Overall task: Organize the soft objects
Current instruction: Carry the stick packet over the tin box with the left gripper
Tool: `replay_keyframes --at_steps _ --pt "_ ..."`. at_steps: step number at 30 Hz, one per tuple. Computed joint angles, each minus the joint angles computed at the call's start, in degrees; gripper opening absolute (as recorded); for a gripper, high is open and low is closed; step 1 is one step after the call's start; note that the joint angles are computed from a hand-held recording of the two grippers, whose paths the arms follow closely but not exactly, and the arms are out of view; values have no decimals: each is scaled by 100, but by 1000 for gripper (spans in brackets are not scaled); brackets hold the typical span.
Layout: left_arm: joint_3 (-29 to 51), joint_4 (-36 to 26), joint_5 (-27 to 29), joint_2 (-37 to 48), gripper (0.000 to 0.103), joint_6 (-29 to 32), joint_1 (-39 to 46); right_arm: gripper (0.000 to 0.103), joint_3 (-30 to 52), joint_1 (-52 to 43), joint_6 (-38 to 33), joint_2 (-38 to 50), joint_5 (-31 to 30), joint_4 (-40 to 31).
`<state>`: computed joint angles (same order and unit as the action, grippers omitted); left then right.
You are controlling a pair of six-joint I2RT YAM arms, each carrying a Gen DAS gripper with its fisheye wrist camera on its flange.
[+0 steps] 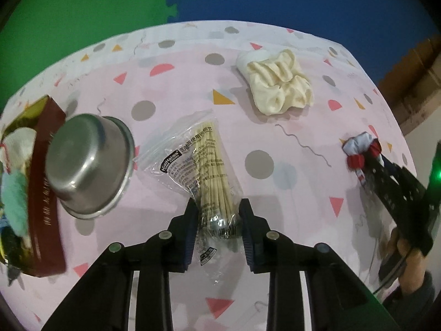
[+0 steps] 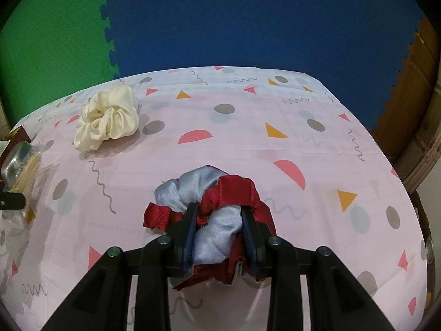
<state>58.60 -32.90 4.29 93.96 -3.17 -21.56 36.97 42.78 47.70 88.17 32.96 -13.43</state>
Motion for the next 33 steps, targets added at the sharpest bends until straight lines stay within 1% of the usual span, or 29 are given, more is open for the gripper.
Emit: replay_keyframes --at_steps 9,17,27,33 --pt "-29 -321 -21 -564 26 386 480 32 -9 -4 -5 -6 -3 13" --pt "182 -633 -177 -1020 26 1020 1287 32 -15 -4 -6 -6 -1 19" --pt "747 -847 -214 -966 27 1731 2514 32 -31 -17 -20 -10 -5 37" --pt "1054 -814 -270 -650 27 2031 3198 32 -32 -22 -29 -6 -4 44"
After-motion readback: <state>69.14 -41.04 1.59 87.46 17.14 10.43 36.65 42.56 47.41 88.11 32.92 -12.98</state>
